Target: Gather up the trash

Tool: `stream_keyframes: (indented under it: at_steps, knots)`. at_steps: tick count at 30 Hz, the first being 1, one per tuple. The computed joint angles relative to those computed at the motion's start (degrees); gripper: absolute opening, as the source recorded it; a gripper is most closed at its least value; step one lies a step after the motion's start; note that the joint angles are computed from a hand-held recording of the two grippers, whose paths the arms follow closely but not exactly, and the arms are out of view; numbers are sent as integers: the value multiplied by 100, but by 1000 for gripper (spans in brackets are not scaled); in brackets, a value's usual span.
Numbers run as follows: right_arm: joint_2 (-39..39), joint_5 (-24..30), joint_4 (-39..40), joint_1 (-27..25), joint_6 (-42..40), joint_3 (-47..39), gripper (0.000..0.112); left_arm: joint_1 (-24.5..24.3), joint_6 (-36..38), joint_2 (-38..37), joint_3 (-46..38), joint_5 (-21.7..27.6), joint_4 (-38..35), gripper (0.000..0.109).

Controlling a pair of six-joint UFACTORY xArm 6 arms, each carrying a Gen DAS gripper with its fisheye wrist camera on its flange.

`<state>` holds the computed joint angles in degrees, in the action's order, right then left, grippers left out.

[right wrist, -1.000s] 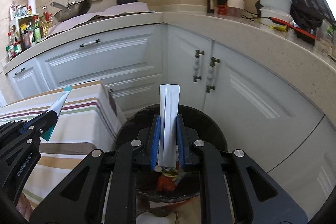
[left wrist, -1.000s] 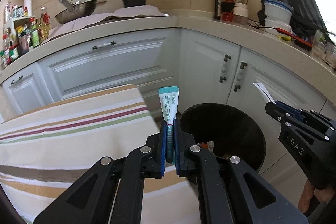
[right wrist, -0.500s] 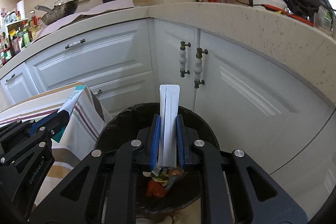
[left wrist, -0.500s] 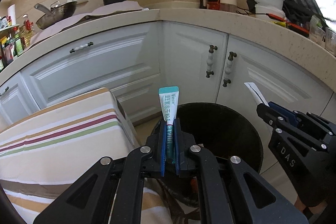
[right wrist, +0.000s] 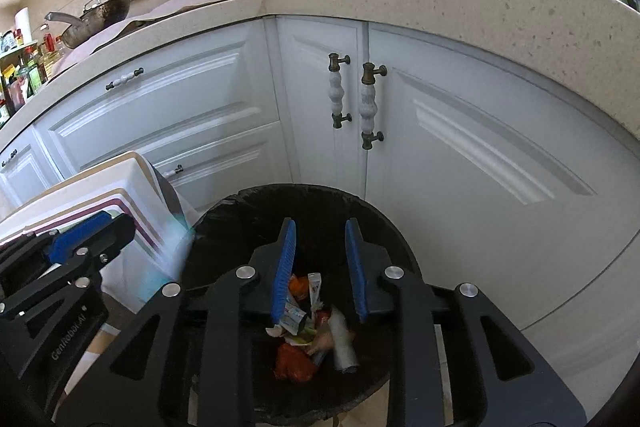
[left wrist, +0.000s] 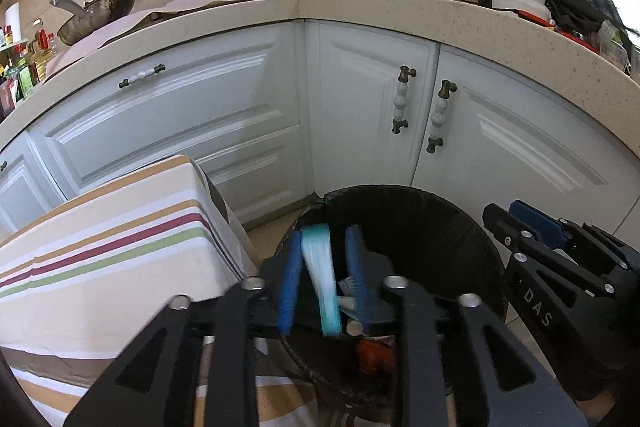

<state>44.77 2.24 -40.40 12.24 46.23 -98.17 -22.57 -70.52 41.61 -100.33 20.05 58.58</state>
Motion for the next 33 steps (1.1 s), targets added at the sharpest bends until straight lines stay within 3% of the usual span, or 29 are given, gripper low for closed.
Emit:
stream_keyframes:
  at_steps: [4, 15, 25, 33]
  knots:
    - [-106, 46, -379, -23, 367, 62, 34, 11, -198, -65, 65, -50, 147, 42]
    - [-558, 117, -2005, -106, 1901, 339, 44, -9, -954, -431, 371, -50, 983, 64]
    - [-1299, 169, -3662, -146, 3566, 970, 52, -53, -2165, -1207, 1164, 6, 2143, 76]
    - [-2008, 194, -5170, -49, 5021, 1629, 60, -120, -2864, -1973, 2102, 100, 2735, 81]
